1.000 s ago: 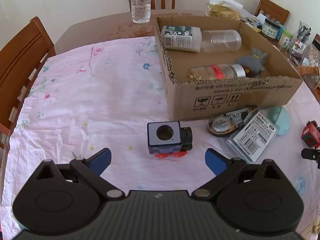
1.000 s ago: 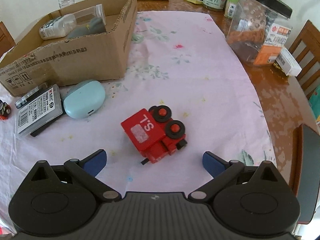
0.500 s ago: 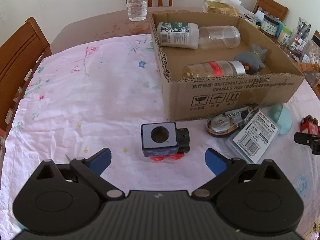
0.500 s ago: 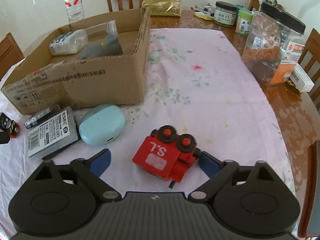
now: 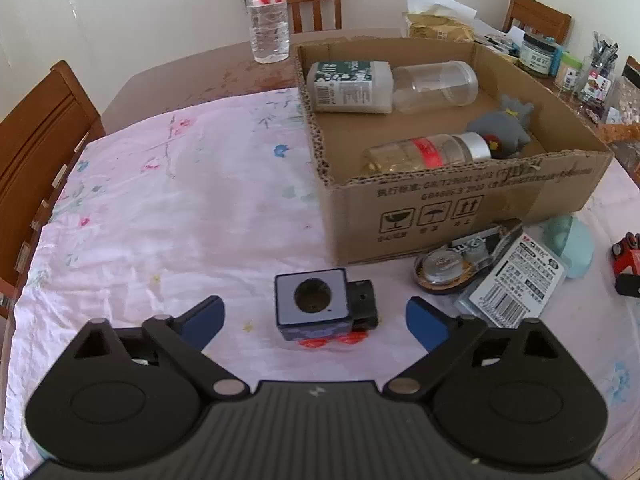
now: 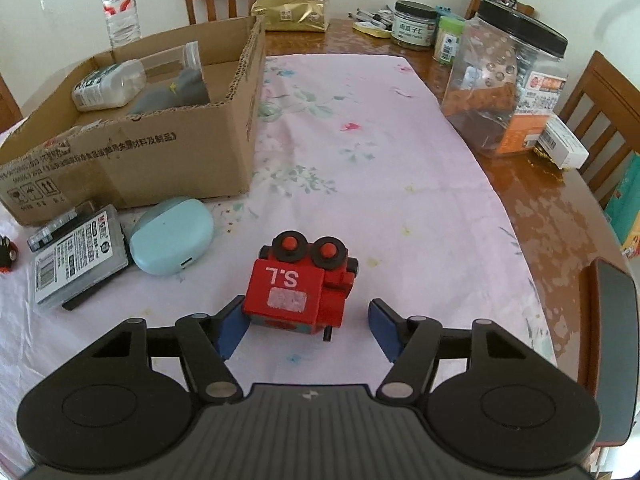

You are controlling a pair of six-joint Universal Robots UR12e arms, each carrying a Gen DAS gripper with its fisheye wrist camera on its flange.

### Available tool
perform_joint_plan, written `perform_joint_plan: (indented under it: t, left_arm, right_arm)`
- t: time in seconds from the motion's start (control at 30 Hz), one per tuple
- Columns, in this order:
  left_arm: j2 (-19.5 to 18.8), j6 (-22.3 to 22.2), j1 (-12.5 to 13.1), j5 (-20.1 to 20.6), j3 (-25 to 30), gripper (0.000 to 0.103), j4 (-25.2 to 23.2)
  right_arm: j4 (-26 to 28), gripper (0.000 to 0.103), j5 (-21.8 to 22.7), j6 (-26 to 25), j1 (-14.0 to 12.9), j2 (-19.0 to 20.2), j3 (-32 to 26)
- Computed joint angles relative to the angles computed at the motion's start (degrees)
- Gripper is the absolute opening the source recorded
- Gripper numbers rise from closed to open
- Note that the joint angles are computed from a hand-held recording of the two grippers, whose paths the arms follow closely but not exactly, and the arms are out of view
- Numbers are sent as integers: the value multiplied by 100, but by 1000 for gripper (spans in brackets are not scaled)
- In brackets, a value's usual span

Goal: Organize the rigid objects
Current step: 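Close left tool on the blue cube toy while right tool grasps the red train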

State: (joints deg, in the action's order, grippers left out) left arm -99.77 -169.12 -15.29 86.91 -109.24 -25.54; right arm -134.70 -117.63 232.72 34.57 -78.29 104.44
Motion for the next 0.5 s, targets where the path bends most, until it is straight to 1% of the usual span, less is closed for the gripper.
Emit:
perform_joint_plan:
  t: [0.13, 0.2, 0.3, 0.5]
  left_arm:
    - [-11, 11, -32, 30, -39, 89, 150]
    - [-25, 8, -48, 71, -55, 84, 226]
    - [-44, 9, -49, 96, -63, 80, 259]
    - [-38, -215, -14, 47, -87, 76, 295]
  right_arm:
    - [23, 70, -47, -2, 10, 60, -65]
    - [-7, 70, -40, -30, 10, 85, -89]
    - [10, 70, -62, -52, 18, 125, -137]
    - [33, 70, -52, -11, 4, 155, -182]
